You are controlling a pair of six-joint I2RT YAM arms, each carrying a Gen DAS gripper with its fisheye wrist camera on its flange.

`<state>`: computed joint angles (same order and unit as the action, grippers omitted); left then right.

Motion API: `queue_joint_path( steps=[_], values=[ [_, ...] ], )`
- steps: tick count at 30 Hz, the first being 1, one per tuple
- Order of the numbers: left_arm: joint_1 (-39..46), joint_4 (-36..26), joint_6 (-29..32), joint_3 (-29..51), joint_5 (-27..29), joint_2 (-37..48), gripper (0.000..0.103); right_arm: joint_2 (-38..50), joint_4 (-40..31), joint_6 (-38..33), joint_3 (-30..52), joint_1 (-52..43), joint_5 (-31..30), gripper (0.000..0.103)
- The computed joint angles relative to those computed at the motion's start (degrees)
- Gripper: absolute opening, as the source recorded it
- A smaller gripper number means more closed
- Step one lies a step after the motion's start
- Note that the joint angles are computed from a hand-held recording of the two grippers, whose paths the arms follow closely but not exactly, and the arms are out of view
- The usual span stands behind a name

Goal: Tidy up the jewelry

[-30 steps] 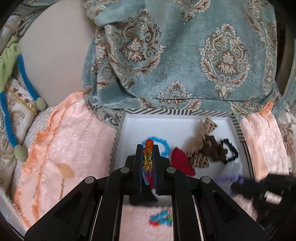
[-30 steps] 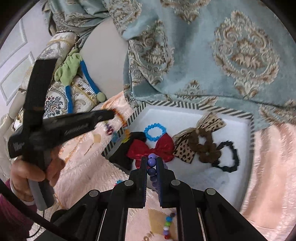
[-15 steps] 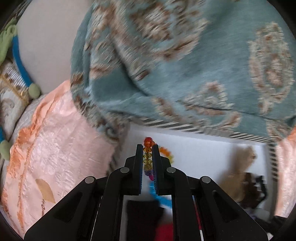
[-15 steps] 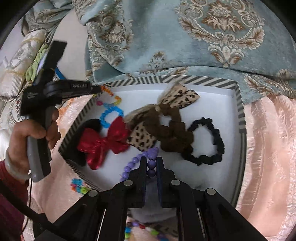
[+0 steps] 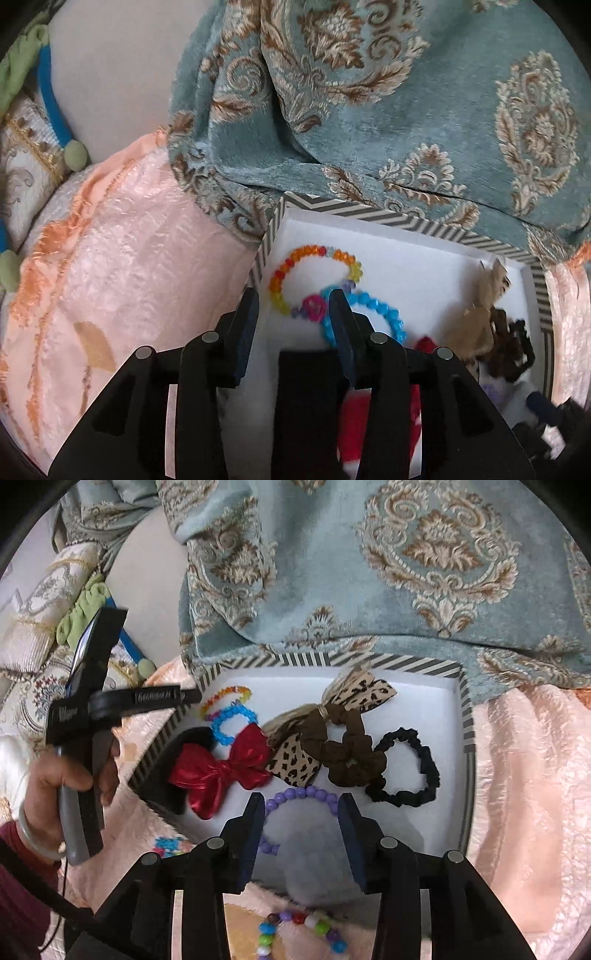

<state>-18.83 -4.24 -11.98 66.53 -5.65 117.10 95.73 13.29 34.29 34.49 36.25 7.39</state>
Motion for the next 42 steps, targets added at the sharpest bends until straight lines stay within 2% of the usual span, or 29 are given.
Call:
queue_joint_path(
  steps=[2,9,13,18,25,28,31,42],
  values=[
    [-0.93,1.19,-0.03,-4.25,-1.05,-3.75,0.039,-2.62,-1.42,0.96,-0.84,1.31,1.75,0.044],
    [-3.53,4.11,-0.43,-18.29,-3.66,-17.28,0.039,-11.74,-8.29,5.20,-2.73,9.43,9.55,0.052],
    [-5.79,4.77,-0.40,-25.48,-7.12,-25.84,0.039,-16.43,-12.95,7.89,-2.74,14.93,14.07,0.052],
    [-8.80,2.89,-2.63,-32.94,-10.23,-36.86,0.039,-21.34,-19.99,12.92,-2.46,21.73,21.08,0.060],
    [-15.89,-2.19,-7.77,-41.55,-17.37,-50.90,0.039,-25.80,-31.32,21.41,-1.04,30.07,29.40,0.060],
    [-18.89,-5.71,-11.08,-43.73,-18.84,-55.92,0.040,-26.34,-35.56,24.59,0.20,33.14,32.42,0.062],
    [-22.57,-9.03,-14.16,-44.89,-21.60,-59.65,0.040,-25.56,-40.03,28.08,2.13,36.27,35.21,0.068],
    [-32.53,-16.76,-20.29,-45.41,-29.54,-65.73,0.044,-26.56,-47.70,36.66,2.94,42.04,38.71,0.069]
  ],
)
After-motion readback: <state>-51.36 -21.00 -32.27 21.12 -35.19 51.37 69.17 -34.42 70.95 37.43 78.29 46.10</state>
